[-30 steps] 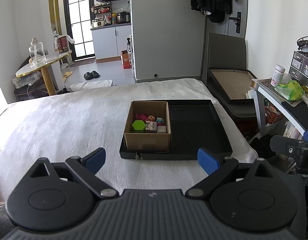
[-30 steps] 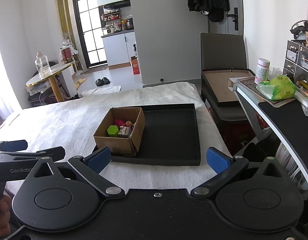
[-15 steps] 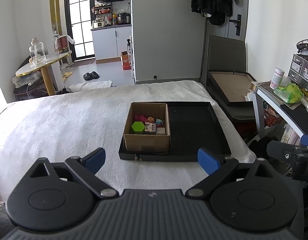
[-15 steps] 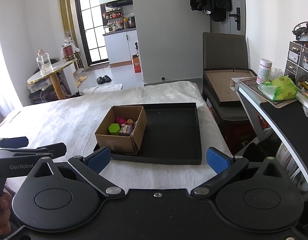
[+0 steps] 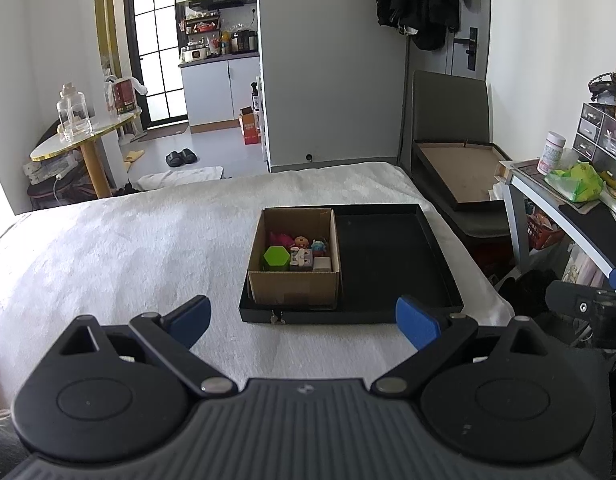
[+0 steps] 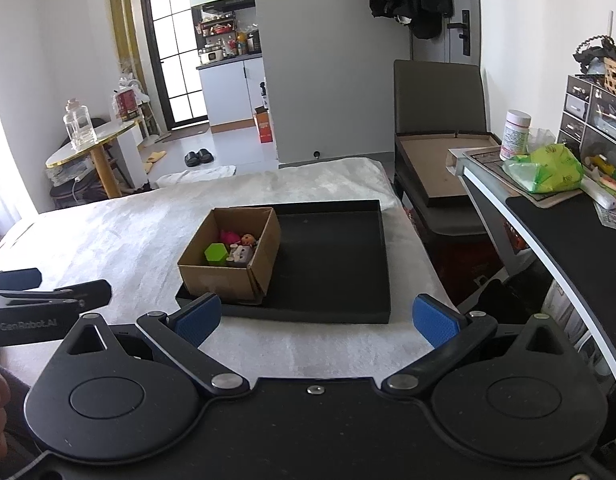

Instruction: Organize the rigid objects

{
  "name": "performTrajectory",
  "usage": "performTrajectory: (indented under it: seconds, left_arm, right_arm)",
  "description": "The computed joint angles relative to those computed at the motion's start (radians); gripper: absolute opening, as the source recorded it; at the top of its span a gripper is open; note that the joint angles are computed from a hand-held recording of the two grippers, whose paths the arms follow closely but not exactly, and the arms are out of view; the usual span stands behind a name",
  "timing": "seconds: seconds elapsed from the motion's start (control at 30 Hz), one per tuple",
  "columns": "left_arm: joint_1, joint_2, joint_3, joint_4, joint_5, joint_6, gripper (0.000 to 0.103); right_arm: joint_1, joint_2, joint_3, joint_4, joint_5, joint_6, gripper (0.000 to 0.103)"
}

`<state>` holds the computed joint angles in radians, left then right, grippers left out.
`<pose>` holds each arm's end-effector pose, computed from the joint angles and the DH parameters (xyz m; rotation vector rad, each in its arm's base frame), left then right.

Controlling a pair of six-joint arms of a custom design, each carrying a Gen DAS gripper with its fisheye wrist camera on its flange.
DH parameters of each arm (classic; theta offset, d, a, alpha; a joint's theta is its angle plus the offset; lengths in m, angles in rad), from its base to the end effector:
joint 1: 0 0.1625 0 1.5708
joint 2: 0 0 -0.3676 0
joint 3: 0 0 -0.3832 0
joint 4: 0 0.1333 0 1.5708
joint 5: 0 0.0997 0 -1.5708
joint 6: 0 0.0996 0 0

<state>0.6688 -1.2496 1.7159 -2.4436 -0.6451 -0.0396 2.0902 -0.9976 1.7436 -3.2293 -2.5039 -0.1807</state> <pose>-0.3180 -0.5227 0.3234 0.7520 2.2048 -0.9501 0.3384 -0.4846 0.2539 0.2321 -2.1458 1.1915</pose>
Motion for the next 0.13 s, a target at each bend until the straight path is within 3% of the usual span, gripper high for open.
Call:
performTrajectory:
  seconds: [0.13]
  left_arm:
    - [0.005, -0.009, -0.005, 0.028, -0.036, -0.021, 0.098]
  right_arm:
    - [-0.003, -0.003, 0.004, 0.014, 0.0, 0.006, 0.103]
